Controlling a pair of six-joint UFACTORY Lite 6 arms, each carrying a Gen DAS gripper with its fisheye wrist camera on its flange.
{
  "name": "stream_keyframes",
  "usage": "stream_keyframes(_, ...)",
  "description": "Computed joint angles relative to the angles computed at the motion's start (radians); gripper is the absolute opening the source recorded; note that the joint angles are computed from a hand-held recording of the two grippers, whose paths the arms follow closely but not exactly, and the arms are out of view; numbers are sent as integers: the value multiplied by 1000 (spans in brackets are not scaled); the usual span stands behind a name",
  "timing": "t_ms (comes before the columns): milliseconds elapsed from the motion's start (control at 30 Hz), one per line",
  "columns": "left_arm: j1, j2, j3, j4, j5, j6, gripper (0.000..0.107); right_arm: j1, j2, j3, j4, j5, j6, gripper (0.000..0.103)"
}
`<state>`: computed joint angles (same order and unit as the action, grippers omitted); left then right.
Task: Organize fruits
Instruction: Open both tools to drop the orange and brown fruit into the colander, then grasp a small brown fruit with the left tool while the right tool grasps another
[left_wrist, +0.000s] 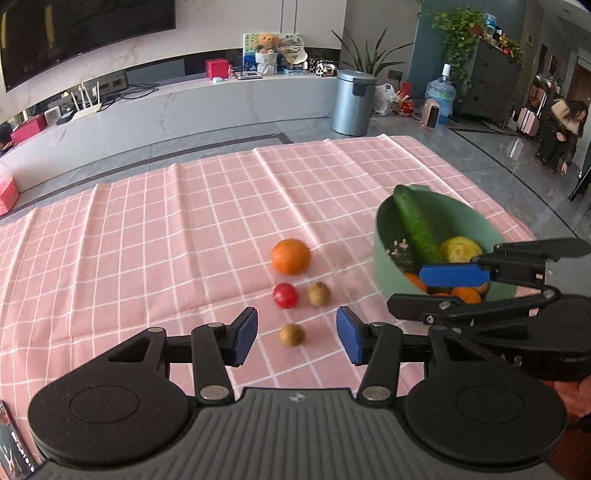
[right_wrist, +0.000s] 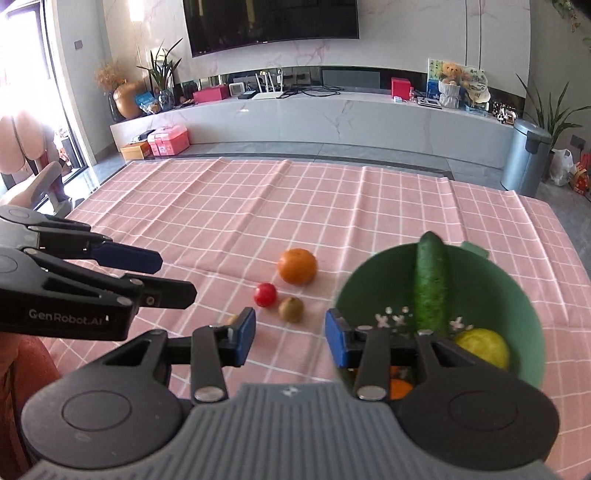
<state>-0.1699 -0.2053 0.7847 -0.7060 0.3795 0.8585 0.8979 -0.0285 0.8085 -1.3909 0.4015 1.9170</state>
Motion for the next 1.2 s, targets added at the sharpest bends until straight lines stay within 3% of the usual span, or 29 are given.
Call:
stream_keyframes(167, 30, 2, -58, -196, -31, 217, 56, 53, 96, 28, -113, 48, 154, 38)
stream_keyframes(367, 12, 76, -80, -441, -94, 478, 51, 61, 172, 55, -186, 83, 185, 32)
stream_keyframes(633, 27, 243, -33, -700, -76, 768, 50, -59, 212, 76, -335, -45, 101, 31)
stream_keyframes(900, -2, 393, 32, -753, -104, 806, 47, -156, 307, 189, -233, -172, -264, 31)
stream_keyframes(1200, 7, 454, 67, -750, -90, 781, 36, -186, 435, 327, 138, -200, -844, 30)
